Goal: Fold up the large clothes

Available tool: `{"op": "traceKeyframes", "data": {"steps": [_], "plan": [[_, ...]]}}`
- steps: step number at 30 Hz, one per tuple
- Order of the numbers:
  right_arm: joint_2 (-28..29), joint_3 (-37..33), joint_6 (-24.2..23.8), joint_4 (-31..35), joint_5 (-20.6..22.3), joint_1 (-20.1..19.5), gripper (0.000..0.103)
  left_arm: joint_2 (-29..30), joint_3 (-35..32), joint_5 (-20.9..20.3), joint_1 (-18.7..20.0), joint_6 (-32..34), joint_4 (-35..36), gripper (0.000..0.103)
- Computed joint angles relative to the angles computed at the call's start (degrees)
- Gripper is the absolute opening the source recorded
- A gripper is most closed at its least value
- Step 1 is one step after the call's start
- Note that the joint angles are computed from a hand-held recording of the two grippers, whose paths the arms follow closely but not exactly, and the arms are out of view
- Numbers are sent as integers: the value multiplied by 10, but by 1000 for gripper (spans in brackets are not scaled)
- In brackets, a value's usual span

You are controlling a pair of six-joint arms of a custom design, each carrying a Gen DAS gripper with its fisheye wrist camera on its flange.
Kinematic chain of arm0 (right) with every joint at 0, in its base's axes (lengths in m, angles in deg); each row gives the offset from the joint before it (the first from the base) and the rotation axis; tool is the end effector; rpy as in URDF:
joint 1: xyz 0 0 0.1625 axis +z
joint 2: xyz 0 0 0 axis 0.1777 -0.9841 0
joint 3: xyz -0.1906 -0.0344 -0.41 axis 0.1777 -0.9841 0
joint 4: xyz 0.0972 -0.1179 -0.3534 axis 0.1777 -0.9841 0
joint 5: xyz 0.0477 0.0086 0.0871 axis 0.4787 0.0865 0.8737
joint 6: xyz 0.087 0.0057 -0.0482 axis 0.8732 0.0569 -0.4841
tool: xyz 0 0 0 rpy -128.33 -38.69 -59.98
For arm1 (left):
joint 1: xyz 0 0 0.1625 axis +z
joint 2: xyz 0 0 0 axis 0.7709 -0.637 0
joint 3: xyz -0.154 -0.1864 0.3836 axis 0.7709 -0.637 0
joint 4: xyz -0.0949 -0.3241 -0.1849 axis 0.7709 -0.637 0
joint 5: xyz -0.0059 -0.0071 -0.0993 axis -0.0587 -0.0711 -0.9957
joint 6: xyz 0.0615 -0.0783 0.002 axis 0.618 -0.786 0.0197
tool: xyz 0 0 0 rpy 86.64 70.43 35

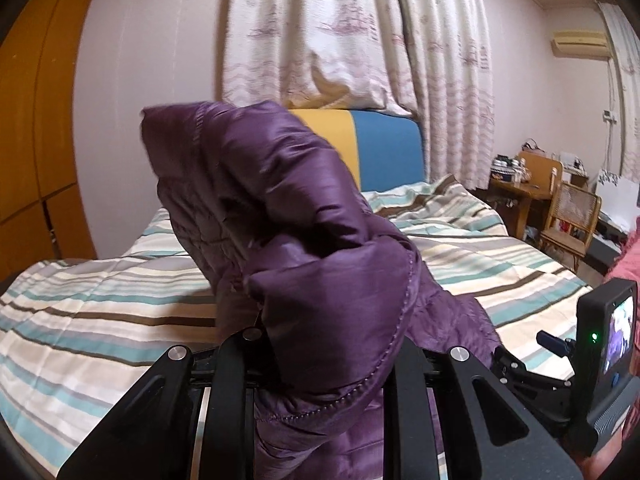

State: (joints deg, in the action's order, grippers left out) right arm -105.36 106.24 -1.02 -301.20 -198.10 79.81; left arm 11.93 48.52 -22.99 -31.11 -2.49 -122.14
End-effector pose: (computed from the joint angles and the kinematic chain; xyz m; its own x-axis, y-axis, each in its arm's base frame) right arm 0.0934 -0.3931 0.1451 -0.6643 -0.0981 0.7410 -0.6296 0.6077 -0.4840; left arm -0.2940 -0.3480 0.0708 -0.6901 -0.1677 -0.7040 0.6074 0.3946 -0.6894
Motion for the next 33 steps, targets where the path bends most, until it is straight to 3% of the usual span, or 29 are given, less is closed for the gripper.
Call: {"op": "traceKeyframes", "data": {"steps": [3, 10, 22, 33], "plan": [[-8, -7, 0, 4, -16, -4, 64, 40, -13, -10, 5, 101, -111, 19], [-25, 7, 4, -4, -21, -18, 65, 102, -47, -47, 18, 242, -242, 19], [-52, 8, 29, 16, -23, -36, 65, 157, -96, -109, 44, 297, -254, 19], [-69, 9, 45, 30, -24, -46, 65, 188, -128, -133, 57, 337, -263, 21]]}}
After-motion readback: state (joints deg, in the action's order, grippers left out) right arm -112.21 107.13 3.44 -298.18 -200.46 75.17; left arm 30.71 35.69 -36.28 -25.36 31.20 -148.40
